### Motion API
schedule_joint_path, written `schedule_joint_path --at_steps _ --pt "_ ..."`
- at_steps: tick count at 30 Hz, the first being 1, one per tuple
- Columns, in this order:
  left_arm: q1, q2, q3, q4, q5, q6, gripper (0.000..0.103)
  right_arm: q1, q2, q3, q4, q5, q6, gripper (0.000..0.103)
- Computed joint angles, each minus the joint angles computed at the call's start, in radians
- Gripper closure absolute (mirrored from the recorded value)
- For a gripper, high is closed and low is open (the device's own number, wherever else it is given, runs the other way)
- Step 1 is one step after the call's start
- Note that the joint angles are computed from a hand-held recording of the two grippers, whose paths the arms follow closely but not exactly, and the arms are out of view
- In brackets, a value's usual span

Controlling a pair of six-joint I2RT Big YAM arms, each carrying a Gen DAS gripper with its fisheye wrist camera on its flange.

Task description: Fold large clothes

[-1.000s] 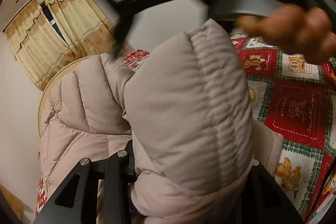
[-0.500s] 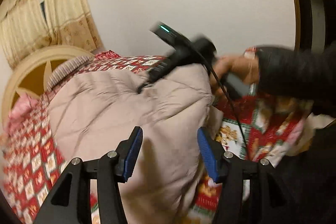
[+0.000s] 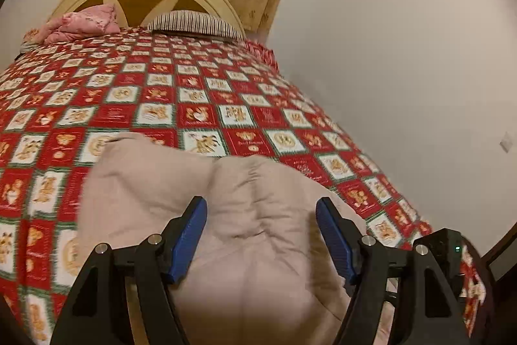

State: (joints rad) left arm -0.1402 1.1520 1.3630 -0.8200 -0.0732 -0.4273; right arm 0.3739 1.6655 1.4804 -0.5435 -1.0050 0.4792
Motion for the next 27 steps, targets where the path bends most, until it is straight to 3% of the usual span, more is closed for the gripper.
schedule_joint_path --at_steps 2,4,6,10,15,17,19,20,23,24,25,26,27 --pt "-0.082 0.01 -0.021 -0.018 -0.108 -0.009 0.029 -0.012 0.025 -0.007 0.053 -0.057 0.056 0.057" --pt "-0.166 0.072 0.017 -0.093 -0.276 0.043 0.025 -0.018 0.036 -0.008 0.081 -0.084 0.086 0.058" --pt "-0.197 0.111 0.024 -0.119 -0.353 0.078 0.024 -0.019 0.035 -0.008 0.076 -0.082 0.074 0.058" --pt "-0.18 0.133 -0.002 -0.098 -0.336 0.09 0.023 -0.031 0.021 -0.018 0.063 -0.065 0.055 0.059" --pt "-0.191 0.156 -0.004 -0.107 -0.377 0.117 0.022 -0.047 -0.027 0.028 -0.187 0.055 -0.164 0.05" --pt "-0.189 0.152 -0.011 -0.104 -0.377 0.119 0.022 -0.066 -0.075 0.025 -0.261 0.139 -0.241 0.038" --pt "-0.192 0.155 -0.01 -0.106 -0.388 0.121 0.022 -0.085 -0.159 -0.015 -0.262 0.234 -0.318 0.036" --pt "-0.194 0.157 -0.009 -0.109 -0.396 0.124 0.022 -0.094 -0.204 -0.034 -0.261 0.243 -0.361 0.036" --pt "-0.206 0.166 0.002 -0.125 -0.425 0.129 0.022 -0.098 -0.308 -0.086 -0.247 0.195 -0.454 0.036" --pt "-0.209 0.167 0.004 -0.129 -0.43 0.13 0.022 -0.087 -0.329 -0.1 -0.259 0.186 -0.484 0.037" --pt "-0.211 0.167 0.005 -0.131 -0.433 0.129 0.022 -0.07 -0.34 -0.113 -0.281 0.198 -0.51 0.045" --pt "-0.213 0.167 0.005 -0.134 -0.438 0.13 0.022 -0.054 -0.341 -0.124 -0.294 0.222 -0.52 0.063" --pt "-0.215 0.168 0.007 -0.137 -0.442 0.13 0.022 -0.04 -0.334 -0.132 -0.31 0.247 -0.527 0.071"
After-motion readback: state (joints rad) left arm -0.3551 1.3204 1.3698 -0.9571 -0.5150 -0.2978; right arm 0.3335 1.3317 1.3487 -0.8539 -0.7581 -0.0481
